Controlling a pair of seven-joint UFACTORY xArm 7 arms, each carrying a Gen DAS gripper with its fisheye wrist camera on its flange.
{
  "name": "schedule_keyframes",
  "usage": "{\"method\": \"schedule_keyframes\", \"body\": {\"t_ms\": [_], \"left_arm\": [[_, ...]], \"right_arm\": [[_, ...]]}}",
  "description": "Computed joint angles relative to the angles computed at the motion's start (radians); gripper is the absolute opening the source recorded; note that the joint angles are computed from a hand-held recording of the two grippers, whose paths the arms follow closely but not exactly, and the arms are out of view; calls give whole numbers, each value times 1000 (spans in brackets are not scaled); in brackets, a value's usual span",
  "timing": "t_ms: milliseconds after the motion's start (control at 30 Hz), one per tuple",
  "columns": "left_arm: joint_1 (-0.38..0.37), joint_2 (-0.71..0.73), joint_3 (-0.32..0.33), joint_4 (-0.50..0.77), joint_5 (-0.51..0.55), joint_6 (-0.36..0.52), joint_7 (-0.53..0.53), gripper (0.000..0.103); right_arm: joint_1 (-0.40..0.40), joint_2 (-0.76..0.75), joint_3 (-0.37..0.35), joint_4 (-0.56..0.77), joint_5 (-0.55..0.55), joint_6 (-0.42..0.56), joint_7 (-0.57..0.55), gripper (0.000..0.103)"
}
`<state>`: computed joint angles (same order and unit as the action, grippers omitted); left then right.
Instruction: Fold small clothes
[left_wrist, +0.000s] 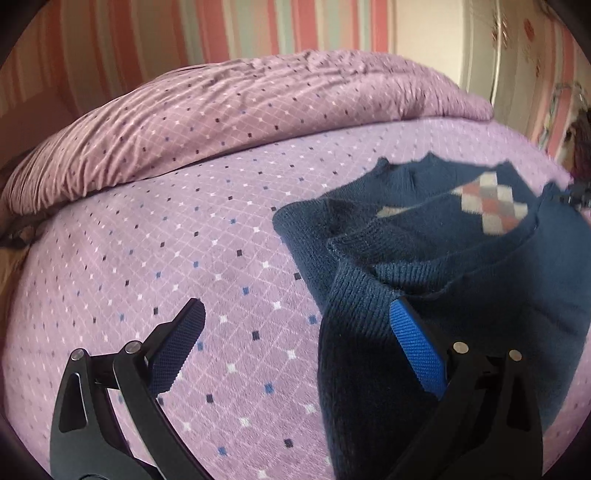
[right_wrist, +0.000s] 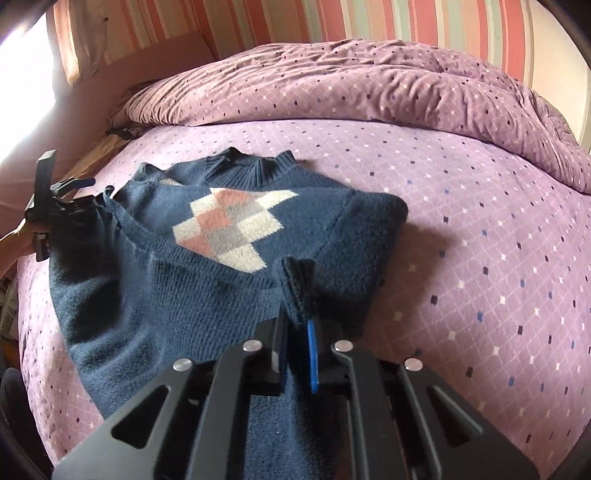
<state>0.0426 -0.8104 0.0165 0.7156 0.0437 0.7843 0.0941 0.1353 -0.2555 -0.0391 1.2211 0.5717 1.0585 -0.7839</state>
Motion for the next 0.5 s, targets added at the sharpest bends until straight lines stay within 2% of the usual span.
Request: {"method": "schedule_keyframes", "body": {"t_ms": [133, 267, 300, 333, 367, 400, 467, 500], "left_arm": [[-72, 40, 47, 21, -39, 29, 120, 99], [-108, 62, 75, 41, -114, 42, 175, 97], [-110, 66, 76, 46, -128, 44, 182, 87], [-120, 77, 86, 61, -150, 63, 194, 68], [-127, 88, 92, 73, -170, 83, 203, 57], [-125, 96, 91, 82, -176, 103, 210, 41], [-99, 117, 55, 96, -144, 138, 203, 38], [-90, 120, 44, 97, -135, 140, 200, 42]], "right_arm": [[1, 6, 4, 11, -8, 7, 0, 8], [-1, 11, 6, 13, -13, 3, 3, 8], [-1, 11, 5, 12, -9, 3, 5, 8], [-1, 10, 4, 10, -3, 2, 6, 8], [-1, 8, 3, 8, -1, 2, 5, 8], [-1, 6, 5, 5, -2, -1, 5, 8], [1, 3, 4, 3, 5, 0, 6, 8], [3, 3, 4, 3, 8, 0, 4, 8]]}}
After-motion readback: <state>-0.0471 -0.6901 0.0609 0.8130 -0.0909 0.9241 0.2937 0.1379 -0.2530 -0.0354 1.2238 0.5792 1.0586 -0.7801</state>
